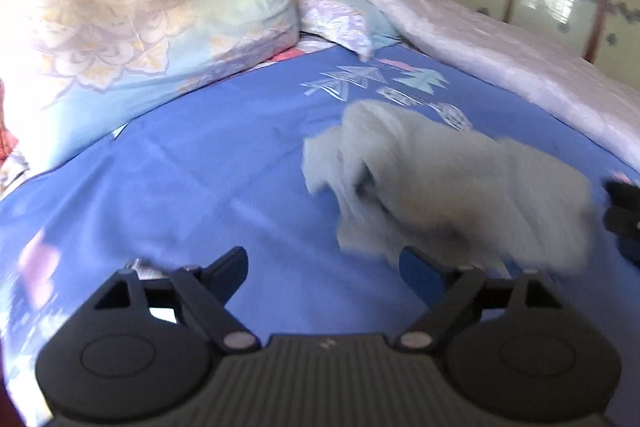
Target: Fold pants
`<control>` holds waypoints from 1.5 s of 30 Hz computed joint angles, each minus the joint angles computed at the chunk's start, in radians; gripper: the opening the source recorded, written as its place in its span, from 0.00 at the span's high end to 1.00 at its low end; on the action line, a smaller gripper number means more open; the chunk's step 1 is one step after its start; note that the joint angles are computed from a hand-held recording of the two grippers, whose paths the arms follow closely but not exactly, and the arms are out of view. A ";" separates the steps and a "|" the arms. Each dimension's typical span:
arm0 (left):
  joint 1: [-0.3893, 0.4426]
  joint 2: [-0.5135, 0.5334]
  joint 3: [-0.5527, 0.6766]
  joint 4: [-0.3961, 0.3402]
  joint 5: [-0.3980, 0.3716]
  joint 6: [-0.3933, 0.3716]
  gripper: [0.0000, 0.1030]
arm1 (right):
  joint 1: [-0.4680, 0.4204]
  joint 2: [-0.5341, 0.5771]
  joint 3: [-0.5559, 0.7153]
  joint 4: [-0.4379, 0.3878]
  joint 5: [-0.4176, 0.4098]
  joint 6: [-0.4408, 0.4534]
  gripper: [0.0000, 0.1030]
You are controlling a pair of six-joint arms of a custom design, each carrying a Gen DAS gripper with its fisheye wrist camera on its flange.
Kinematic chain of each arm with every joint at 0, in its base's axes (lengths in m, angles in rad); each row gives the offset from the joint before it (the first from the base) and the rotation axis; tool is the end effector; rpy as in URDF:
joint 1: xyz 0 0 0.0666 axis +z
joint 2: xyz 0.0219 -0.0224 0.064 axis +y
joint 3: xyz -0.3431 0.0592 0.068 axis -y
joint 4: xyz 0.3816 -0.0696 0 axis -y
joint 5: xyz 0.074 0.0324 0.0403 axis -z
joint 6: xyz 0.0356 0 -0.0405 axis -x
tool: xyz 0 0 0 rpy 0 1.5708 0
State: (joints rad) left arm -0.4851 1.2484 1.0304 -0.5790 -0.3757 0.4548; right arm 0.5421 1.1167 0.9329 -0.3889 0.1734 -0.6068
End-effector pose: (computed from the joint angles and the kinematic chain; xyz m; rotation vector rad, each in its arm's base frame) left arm 0.3818 -0.1870 0.3183 -0.1428 2.2946 -0.0344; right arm 0.3454 0.2004 0.3397 0.1730 2.1666 0.4846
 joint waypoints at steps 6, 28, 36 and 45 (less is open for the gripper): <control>-0.182 -0.219 -0.117 -0.116 -0.060 0.013 0.10 | 0.215 -0.339 -0.157 -0.273 0.179 -0.134 0.25; -0.633 -0.432 -0.174 -0.398 -0.326 0.189 0.00 | 0.832 -0.464 -0.110 -0.784 0.646 -0.738 0.00; -0.622 -0.478 -0.203 -0.351 -0.296 0.173 0.00 | 0.829 -0.440 -0.109 -0.766 0.632 -0.724 0.00; -0.594 -0.470 -0.203 -0.378 -0.261 0.182 0.00 | 0.833 -0.421 -0.105 -0.764 0.617 -0.737 0.00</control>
